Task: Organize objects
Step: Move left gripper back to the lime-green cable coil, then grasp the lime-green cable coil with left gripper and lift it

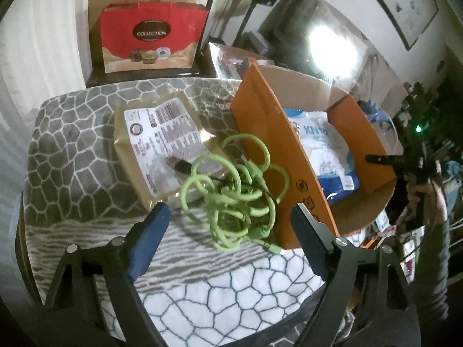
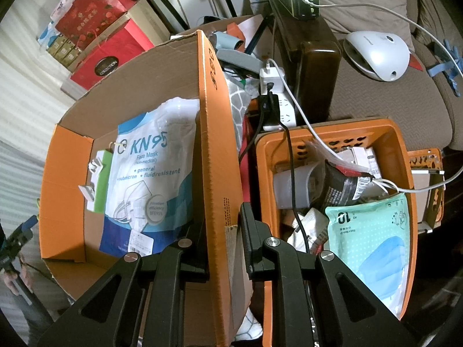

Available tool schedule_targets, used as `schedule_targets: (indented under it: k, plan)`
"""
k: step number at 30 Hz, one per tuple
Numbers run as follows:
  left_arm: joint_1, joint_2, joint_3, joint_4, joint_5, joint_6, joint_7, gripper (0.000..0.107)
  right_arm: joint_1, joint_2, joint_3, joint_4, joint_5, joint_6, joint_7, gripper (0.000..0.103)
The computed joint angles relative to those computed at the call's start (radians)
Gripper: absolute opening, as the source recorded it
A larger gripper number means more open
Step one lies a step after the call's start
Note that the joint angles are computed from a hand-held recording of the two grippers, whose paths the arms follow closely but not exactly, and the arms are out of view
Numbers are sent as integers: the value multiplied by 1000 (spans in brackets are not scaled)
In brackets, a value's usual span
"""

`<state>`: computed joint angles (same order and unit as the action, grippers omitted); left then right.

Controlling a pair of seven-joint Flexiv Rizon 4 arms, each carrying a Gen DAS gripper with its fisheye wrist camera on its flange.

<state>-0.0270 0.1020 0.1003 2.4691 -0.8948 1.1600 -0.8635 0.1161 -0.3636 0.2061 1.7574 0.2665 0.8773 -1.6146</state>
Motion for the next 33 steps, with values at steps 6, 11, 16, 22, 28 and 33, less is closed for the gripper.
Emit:
schedule_targets:
  k: [6, 11, 16, 22, 28, 33]
  plan:
    - [29, -56, -5, -75, 14, -40, -17, 79, -2, 0, -1, 1, 2, 0, -4, 16]
    - [59, -102, -16, -131, 80, -114, -44, 79, -4, 1, -1, 1, 3, -1, -9, 16]
    - [60, -98, -24, -127, 85, -129, -36, 79, -3, 1, -1, 1, 4, -1, -8, 16]
    - [45, -67, -23, -80, 131, -75, -40, 81, -2, -1, -1, 0, 4, 0, -7, 16]
    - [25, -75, -32, -41, 222, -24, -85, 81, -5, 0, -1, 1, 6, -1, -9, 16]
    - [10, -109, -48, -18, 278, 65, -136, 81, -8, 2, -1, 2, 7, -3, -15, 16]
